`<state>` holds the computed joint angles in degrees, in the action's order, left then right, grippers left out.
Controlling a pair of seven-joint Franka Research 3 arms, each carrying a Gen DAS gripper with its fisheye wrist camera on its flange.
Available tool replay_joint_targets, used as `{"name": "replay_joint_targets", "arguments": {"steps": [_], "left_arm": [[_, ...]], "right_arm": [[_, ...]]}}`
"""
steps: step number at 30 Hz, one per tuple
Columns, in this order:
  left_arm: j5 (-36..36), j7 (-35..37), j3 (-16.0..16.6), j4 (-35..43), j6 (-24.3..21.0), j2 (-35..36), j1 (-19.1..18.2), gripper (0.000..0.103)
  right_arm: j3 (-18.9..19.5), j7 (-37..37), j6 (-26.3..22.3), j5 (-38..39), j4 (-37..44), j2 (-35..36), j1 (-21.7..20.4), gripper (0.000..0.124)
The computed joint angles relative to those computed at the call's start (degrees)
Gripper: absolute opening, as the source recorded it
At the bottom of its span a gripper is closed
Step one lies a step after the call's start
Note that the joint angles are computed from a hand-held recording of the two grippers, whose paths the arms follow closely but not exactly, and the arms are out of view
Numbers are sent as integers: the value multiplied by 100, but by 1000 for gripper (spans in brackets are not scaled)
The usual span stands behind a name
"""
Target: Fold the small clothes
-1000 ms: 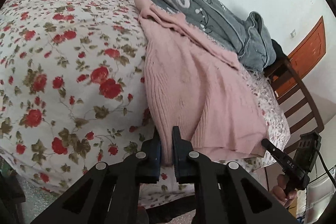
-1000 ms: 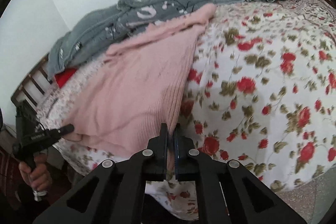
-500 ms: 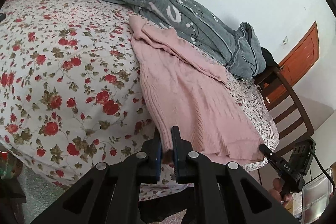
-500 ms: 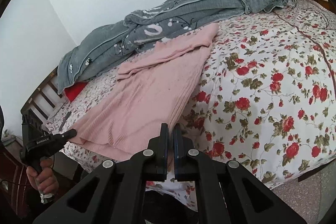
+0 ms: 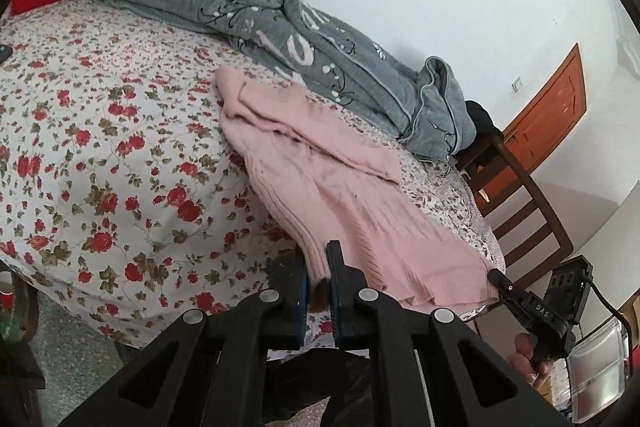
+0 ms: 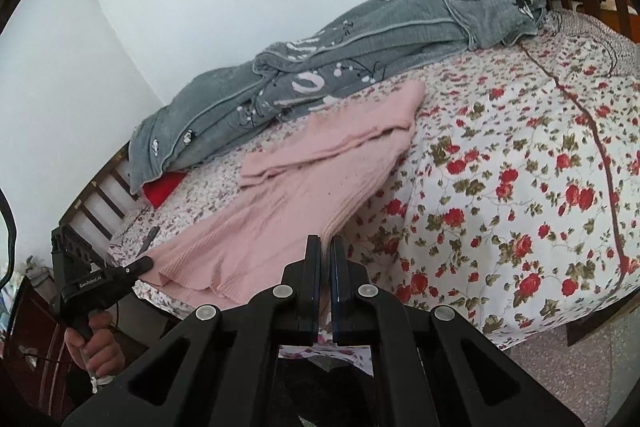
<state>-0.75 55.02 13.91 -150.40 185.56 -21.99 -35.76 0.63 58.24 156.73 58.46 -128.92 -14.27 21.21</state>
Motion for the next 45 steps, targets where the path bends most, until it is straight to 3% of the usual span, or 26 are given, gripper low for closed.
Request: {"name": "replay_joint_targets", "arguments": {"steps": [3,5,8,12,15,18,20,23,26,31,36,41,45], "left_arm": [[51,-178,-455,-120,73,-157,490,6],[111,-211,-304,-172,113,-282,355,7],[248,-401,-634,-172,181,-246,748,6],[314,-464,86,-154,252,-155,79,6],[400,-548,6,-167,222,-185,194,6],[462,-552,134,-151,249,-213,115,6],[477,-565,307,-91,243,-201,-12,6],[467,-472,898,125,220,-142,-553,6],[350,-336,1054,473,88,52,-673,6],[-24,-37,1105,1286,-296,608,-666,6],[-245,269,865,2162,-673,1309,-288,6],[-1163,1117,951,3006,-923,2032,-289,6],[-2159,1853,639,3719,-1167,2680,113,6]], "right_arm": [[15,36,44,-64,0,-79,-2,4],[19,99,57,-127,14,-111,-1,4],[-8,110,25,-102,99,-83,34,4],[-12,176,-70,-122,240,38,29,4],[21,246,-55,-222,226,22,-7,4],[-33,249,-163,-139,277,38,-18,4],[-89,198,-260,20,382,113,-27,4],[-56,296,-319,-28,611,293,-119,4],[-26,288,-407,-98,1016,609,-201,4],[137,700,-410,-628,1889,1329,-409,4],[297,1023,-387,-1146,2794,2089,-561,4],[420,1455,-525,-1570,3749,2916,-738,4],[519,1777,-686,-1866,4565,3584,-848,4]]}}
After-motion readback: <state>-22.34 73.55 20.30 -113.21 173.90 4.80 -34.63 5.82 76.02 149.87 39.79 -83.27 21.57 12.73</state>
